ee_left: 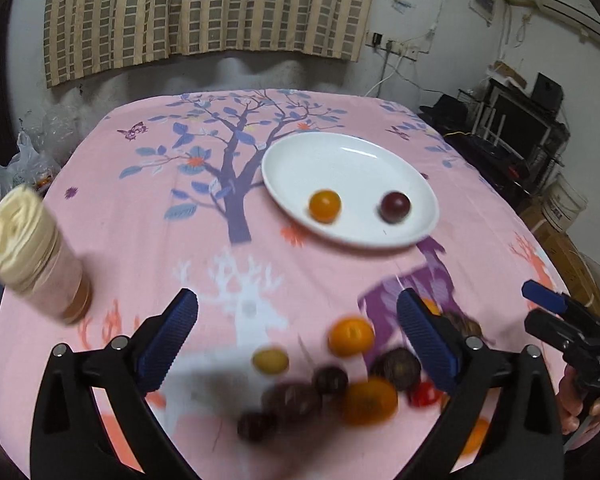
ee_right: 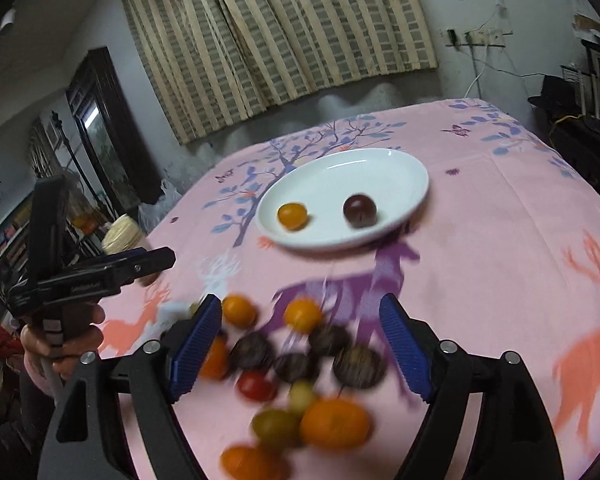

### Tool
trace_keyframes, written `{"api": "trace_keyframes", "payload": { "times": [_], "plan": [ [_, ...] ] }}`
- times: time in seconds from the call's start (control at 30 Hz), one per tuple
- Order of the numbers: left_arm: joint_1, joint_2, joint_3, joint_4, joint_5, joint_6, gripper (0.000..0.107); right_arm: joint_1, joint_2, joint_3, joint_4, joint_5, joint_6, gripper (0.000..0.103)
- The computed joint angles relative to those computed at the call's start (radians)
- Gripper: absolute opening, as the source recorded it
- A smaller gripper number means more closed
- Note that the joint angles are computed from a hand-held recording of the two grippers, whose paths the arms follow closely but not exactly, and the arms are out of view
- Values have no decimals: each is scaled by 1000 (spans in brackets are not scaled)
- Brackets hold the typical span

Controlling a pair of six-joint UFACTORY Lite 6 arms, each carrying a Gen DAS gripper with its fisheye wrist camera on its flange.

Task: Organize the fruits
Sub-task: 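Carry both fruits to the white plate and open both tools to release, then grasp an orange with the left tool while the right tool grasps a small orange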

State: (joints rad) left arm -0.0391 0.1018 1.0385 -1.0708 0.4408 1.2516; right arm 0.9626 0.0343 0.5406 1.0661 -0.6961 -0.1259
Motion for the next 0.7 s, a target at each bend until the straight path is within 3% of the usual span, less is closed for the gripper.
{"api": "trace_keyframes", "payload": {
  "times": [0.1, 0.2, 0.47, 0.7],
  "plan": [
    [98, -156, -222, -200, 59, 260, 98, 221, 50, -24, 154, -120, 56, 82],
    [162, -235, -388, -331, 86, 430, 98, 333, 183, 83, 299, -132, -22, 82],
    [169, -280, -530, -445, 40, 626, 98, 296, 384, 270, 409, 0, -170, 80],
    [151, -296, -543, -432, 32, 640, 98, 291, 426, 313, 479, 30, -243, 59]
  ]
}}
